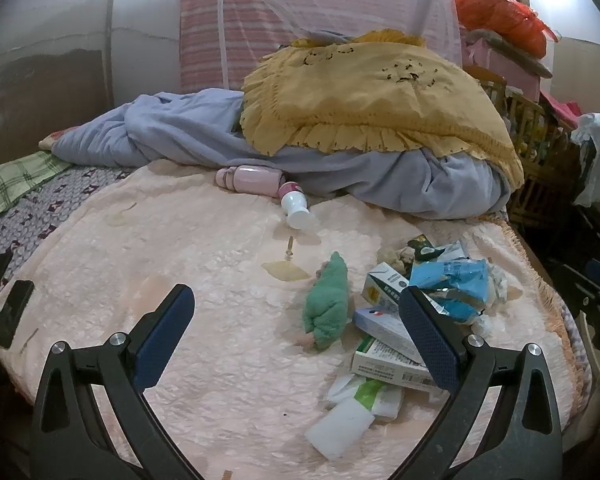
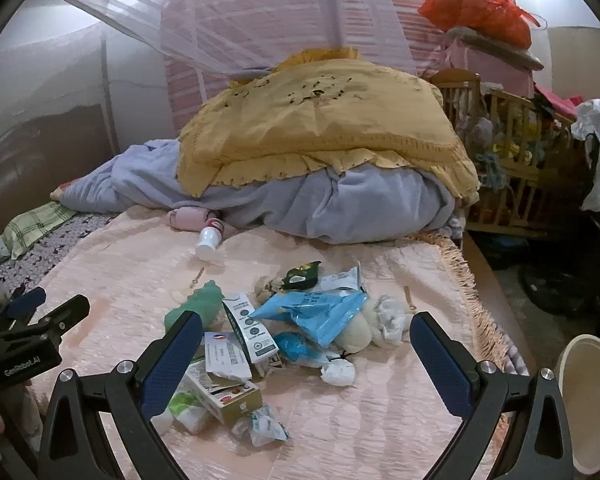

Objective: Collect trash
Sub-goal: 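Grasp the white sponge with the left tool while the right tool grasps a crumpled plastic wrapper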

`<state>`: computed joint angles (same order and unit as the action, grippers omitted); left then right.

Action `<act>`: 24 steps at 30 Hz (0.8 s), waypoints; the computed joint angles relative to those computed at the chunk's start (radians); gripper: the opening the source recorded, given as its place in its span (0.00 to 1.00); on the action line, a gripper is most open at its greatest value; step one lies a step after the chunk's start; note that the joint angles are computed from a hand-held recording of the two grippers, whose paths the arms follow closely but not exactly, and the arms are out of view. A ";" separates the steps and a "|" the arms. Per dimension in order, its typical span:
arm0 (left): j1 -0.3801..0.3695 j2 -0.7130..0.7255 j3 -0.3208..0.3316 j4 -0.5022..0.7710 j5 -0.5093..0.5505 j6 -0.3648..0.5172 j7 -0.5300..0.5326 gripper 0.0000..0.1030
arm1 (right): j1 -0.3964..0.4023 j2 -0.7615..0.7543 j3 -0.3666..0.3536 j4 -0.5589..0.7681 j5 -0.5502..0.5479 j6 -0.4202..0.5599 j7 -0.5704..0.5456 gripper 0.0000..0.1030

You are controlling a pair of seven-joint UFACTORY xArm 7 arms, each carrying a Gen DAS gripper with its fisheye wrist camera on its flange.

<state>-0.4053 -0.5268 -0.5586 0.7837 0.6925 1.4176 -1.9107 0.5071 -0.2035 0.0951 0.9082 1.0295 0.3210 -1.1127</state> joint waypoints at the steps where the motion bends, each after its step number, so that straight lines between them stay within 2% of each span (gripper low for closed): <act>1: -0.002 -0.003 0.001 -0.003 -0.003 0.001 0.001 0.99 | -0.001 0.001 0.000 0.000 -0.003 0.002 0.000 1.00; 6: -0.008 -0.016 0.008 -0.019 -0.016 -0.003 0.012 0.99 | -0.006 0.009 0.002 0.003 -0.017 0.018 0.000 1.00; 12: -0.030 -0.068 0.030 -0.068 -0.063 -0.049 0.062 0.99 | -0.029 0.041 0.012 0.019 -0.085 0.058 0.038 1.00; 18: -0.048 -0.105 0.038 -0.113 -0.138 -0.145 0.147 0.99 | -0.051 0.091 0.039 0.031 -0.161 0.114 0.066 0.99; 24: -0.054 -0.052 0.041 -0.140 -0.185 -0.271 0.217 0.99 | -0.082 0.131 0.054 0.049 -0.251 0.199 0.104 0.88</act>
<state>-0.4594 -0.5786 -0.5171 0.6437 0.5072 1.1467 -1.6941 0.4253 -0.0720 0.1494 0.9568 0.7788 0.5196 -1.0090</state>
